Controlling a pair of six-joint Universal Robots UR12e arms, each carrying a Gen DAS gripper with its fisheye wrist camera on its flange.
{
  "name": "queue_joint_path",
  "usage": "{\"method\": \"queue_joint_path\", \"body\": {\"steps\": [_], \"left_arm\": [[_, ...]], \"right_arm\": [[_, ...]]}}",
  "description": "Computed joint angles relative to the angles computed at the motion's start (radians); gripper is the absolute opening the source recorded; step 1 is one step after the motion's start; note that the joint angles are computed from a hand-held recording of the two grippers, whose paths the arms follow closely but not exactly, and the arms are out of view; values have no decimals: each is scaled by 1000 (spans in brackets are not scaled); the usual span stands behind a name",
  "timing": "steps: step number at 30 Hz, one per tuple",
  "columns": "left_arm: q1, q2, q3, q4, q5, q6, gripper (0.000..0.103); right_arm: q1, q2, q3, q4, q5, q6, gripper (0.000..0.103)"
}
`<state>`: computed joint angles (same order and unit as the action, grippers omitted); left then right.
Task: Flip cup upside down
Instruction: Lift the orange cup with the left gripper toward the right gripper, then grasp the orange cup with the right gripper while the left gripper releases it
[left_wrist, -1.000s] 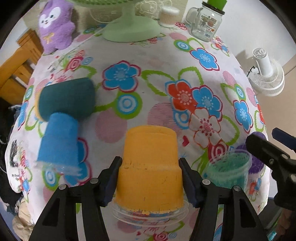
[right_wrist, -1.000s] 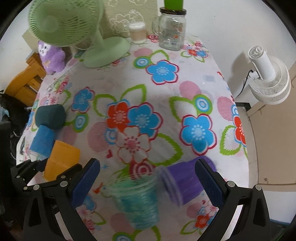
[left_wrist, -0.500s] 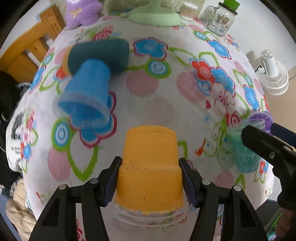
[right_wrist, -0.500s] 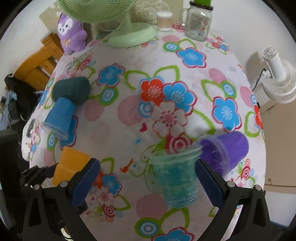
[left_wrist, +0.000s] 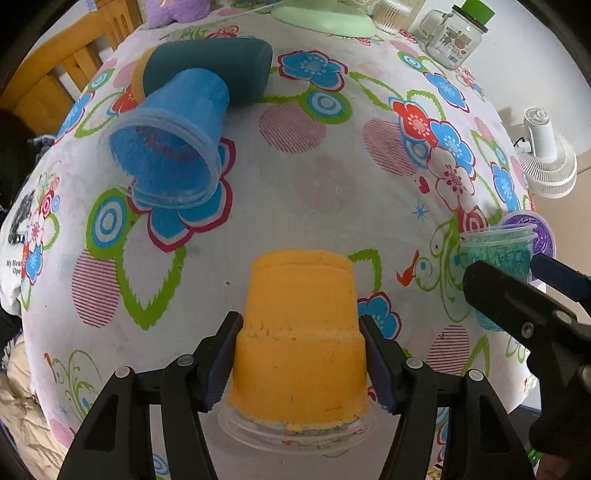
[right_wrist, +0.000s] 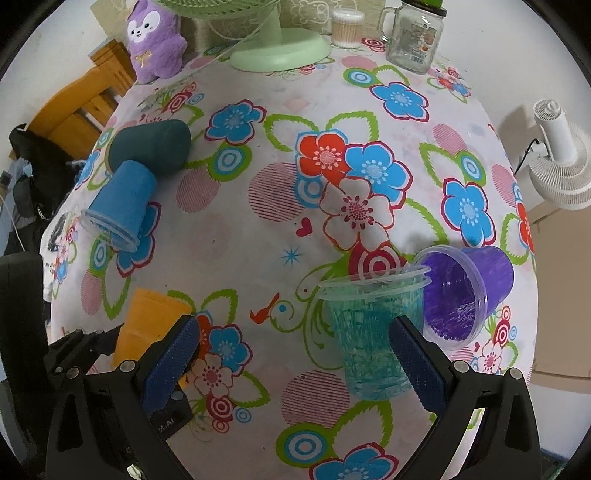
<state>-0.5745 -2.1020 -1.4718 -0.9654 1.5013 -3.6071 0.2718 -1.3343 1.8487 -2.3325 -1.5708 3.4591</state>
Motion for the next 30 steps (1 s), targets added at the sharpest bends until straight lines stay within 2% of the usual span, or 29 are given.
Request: {"method": "queue_joint_path", "body": {"steps": [2, 6, 8, 15, 21, 23, 26, 30], "left_arm": [[2, 2, -3, -2, -7, -11, 88], [-1, 15, -8, -6, 25, 12, 93], [-1, 20, 0, -28, 32, 47, 94], [12, 60, -13, -5, 41, 107, 94], [31, 88, -28, -9, 64, 173, 95], [39, 90, -25, -28, 77, 163, 95], [62, 96, -32, -54, 86, 159, 95], [83, 88, -35, -77, 104, 177, 95]], "right_arm": [[1, -1, -2, 2, 1, 2, 103], [9, -4, -9, 2, -13, 9, 103], [13, -7, -14, -1, -18, 16, 103], [33, -11, -40, -7, -31, 55, 103], [58, 16, -76, 10, -8, 102, 103], [66, 30, -88, 17, 4, 112, 103], [75, 50, -105, 32, 17, 122, 97], [82, 81, -131, 71, 39, 146, 95]]}}
